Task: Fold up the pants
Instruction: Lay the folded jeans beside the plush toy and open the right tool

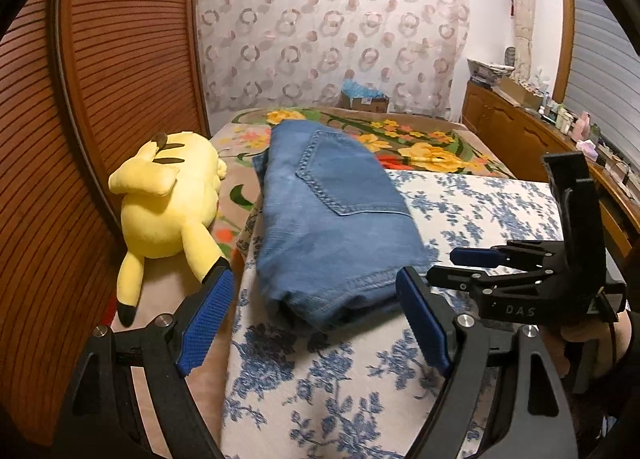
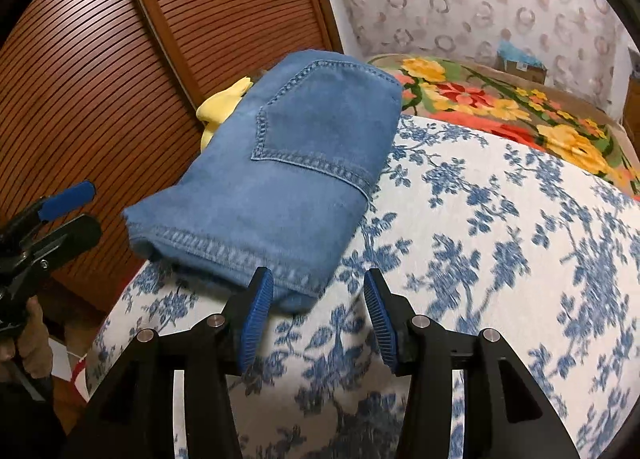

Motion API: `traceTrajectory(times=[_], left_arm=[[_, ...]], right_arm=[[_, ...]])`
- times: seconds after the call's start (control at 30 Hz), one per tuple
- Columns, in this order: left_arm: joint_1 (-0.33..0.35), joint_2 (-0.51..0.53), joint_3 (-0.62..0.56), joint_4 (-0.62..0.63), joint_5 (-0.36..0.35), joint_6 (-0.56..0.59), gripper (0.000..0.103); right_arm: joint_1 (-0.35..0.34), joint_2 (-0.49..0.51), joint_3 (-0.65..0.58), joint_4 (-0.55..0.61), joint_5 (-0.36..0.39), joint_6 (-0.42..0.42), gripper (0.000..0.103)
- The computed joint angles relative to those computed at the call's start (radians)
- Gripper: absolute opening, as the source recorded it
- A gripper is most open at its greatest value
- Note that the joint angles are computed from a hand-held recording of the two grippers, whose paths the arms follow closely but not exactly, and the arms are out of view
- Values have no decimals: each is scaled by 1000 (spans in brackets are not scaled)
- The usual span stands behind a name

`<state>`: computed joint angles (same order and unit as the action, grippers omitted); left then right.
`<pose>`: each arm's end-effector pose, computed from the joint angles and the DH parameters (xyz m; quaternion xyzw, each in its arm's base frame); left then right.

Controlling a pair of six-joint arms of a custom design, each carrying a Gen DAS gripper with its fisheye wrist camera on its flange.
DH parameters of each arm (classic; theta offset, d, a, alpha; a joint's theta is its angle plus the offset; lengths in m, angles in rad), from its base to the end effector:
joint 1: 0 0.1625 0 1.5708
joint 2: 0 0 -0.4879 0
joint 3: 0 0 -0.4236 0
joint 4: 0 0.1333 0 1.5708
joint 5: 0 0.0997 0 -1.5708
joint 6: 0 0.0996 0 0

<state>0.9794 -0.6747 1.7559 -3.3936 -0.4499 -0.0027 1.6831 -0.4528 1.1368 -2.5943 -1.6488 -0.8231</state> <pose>-0.1957 -0.6913 0.1288 0.0447 0.8114 -0.4385 0.3839 0.2249 -0.8744 0.0478 0.4381 -0.8821 0.1449 0.0948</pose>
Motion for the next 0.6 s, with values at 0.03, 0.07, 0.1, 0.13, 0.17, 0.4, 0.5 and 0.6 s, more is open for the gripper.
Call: traceTrajectory(times=[0.03,0.07,0.1,0.13,0.17,0.4,0.5,0.6], left_arm=[[-5,2,1,-4,-2,1,84],[-11,6,1,-8,-3,4,84],[-16,10,0,-10,-5,6,84],[-21,13,0,-11,-7,8,84],[-26,17,-2,-13,-8,10,84],[-63,48,-16,-32,-57,24,86],[-81,67,-23,-54,-72,41,91],[-99,83,-32,-62,-80,37,91]], right_arm=[[-2,-14,20,-11,2,-1,49],[-5,-26,36,-21,4,-2,49],[-9,-41,57,-35,7,-4,49],[-13,-58,78,-52,10,-6,49],[-17,-76,103,-68,13,-11,49],[-52,-208,254,-200,37,-32,49],[-72,-263,309,-247,50,-38,50],[-91,-316,364,-294,60,-49,51]])
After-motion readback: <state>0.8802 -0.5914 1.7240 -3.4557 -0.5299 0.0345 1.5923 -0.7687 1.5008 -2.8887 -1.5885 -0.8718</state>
